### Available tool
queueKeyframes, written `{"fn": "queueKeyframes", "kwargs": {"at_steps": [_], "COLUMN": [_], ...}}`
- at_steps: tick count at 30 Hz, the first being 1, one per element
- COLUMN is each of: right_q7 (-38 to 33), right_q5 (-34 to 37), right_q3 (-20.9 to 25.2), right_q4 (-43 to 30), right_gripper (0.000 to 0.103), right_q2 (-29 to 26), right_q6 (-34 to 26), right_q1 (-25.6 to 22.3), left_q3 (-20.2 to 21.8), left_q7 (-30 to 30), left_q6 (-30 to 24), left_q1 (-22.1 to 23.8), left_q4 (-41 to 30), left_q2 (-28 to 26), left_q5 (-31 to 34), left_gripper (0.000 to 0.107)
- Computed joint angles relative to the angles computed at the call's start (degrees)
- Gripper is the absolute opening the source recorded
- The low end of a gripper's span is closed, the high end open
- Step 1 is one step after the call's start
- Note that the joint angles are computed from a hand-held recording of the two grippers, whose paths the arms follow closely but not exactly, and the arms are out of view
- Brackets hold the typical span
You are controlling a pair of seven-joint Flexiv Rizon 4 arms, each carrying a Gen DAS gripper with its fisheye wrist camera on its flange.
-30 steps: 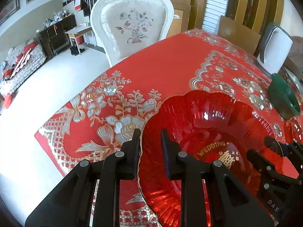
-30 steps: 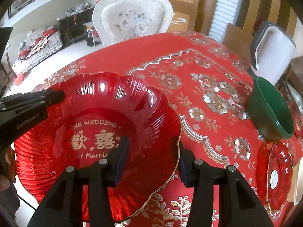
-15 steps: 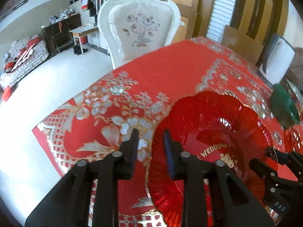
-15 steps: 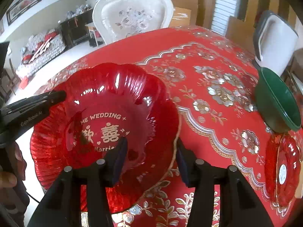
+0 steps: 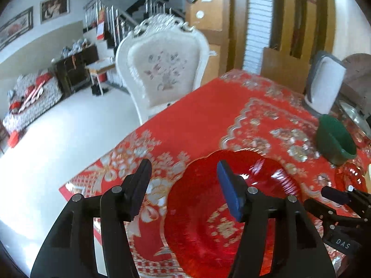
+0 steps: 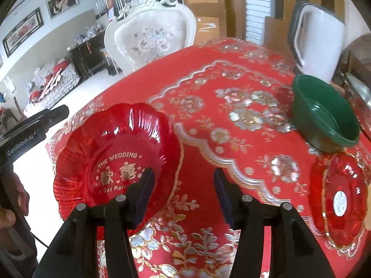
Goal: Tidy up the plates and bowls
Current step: 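Carry the red bowl toward the white chair and lower it, opening both tools, then move both tools back to the red plate with the white sticker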
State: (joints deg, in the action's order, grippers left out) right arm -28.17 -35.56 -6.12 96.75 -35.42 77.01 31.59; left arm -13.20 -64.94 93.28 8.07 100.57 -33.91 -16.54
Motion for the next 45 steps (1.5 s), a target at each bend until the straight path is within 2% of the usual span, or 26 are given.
{"fn": "queueKeyframes", "kwargs": {"at_steps": [2, 3, 9, 16, 18, 22, 32, 41, 45], "right_q7": [1.87, 3.23, 10.69, 19.46, 22.45, 27.53, 34.73, 31.64, 29.77], "right_q5": [-0.99, -1.91, -7.32, -15.79, -18.63, -23.79, -32.4, -30.19, -28.15], "right_q3": [-2.04, -3.42, -9.37, -12.4, -13.08, -13.3, -10.25, -3.2, -1.76], "right_q4": [1.91, 3.11, 8.44, 13.33, 14.66, 16.64, 19.26, 18.99, 18.5], "right_gripper": [0.068, 0.07, 0.071, 0.071, 0.071, 0.071, 0.073, 0.073, 0.073], "right_q2": [1.45, 2.23, 5.86, 9.76, 10.97, 12.88, 15.5, 15.34, 14.92], "right_q6": [1.28, 2.26, 5.51, 6.86, 7.17, 7.7, 7.37, 4.64, 4.2], "right_q1": [0.74, 1.29, 3.01, 1.83, 1.09, -1.22, -8.53, -16.88, -18.95], "left_q3": [-2.28, -3.05, -5.37, -5.4, -3.46, -2.91, 2.93, 7.62, 9.16], "left_q7": [0.73, 1.01, 1.92, 2.18, 1.8, 2.06, -0.05, -4.32, -6.6], "left_q6": [0.23, 0.56, 1.2, -0.56, -1.77, -3.52, -6.92, -11.91, -15.14], "left_q1": [0.86, 0.83, -0.4, -4.61, -7.36, -9.77, -18.25, -23.26, -24.66], "left_q4": [0.55, 0.82, 1.4, -0.54, -2.06, -3.65, -9.62, -16.55, -19.93], "left_q2": [0.67, 0.98, 1.81, 1.1, 0.69, -0.21, -3.19, -6.62, -8.33], "left_q5": [0.17, 0.34, 1.3, 1.31, 1.35, 0.94, 2.07, 4.08, 5.22], "left_gripper": [0.059, 0.059, 0.059, 0.059, 0.059, 0.059, 0.059, 0.059, 0.059]}}
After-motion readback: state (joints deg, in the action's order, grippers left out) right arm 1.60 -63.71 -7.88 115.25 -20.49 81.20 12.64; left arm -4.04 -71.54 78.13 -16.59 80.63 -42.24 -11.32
